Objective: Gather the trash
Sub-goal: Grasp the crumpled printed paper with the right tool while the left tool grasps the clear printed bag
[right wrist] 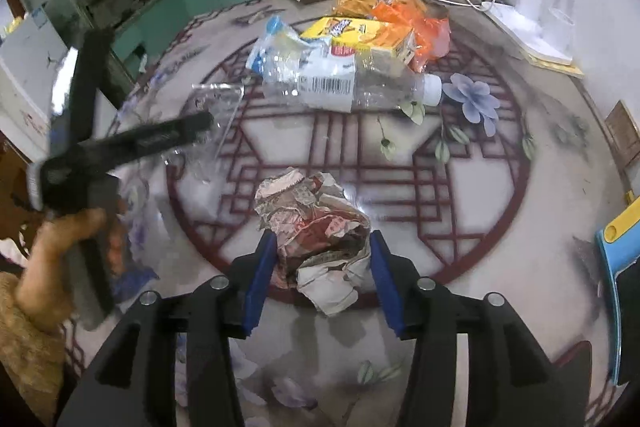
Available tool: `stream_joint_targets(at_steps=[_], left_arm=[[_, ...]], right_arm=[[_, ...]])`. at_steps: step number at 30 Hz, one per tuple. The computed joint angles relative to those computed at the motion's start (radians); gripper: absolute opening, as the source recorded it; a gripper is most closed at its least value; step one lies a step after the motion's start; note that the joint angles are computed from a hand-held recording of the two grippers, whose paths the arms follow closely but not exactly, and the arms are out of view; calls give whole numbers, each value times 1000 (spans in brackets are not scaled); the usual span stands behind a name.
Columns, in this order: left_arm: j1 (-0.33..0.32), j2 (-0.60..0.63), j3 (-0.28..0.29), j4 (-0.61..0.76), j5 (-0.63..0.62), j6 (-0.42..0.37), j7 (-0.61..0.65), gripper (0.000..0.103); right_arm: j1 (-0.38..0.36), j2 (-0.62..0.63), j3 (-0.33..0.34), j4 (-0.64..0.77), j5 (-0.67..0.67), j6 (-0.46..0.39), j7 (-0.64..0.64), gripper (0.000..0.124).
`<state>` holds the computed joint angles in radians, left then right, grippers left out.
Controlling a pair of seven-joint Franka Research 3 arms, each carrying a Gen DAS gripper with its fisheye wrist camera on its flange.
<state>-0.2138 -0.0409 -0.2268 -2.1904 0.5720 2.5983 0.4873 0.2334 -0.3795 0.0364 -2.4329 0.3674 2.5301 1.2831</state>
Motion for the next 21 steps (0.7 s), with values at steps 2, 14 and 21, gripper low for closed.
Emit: stream_joint_targets(at_steps=[2, 14, 21], left_arm=[[-1, 26, 1, 13, -17, 3, 0, 86], [-28, 33, -1, 26, 69, -9, -26, 24], [-27, -97, -11, -85, 15, 77, 9, 24]], right_arm=[[-5, 6, 5, 7, -13, -5, 10, 55], [1, 39, -2, 30, -6, -39, 18, 96], [1, 24, 10, 15, -21, -38, 7, 96]])
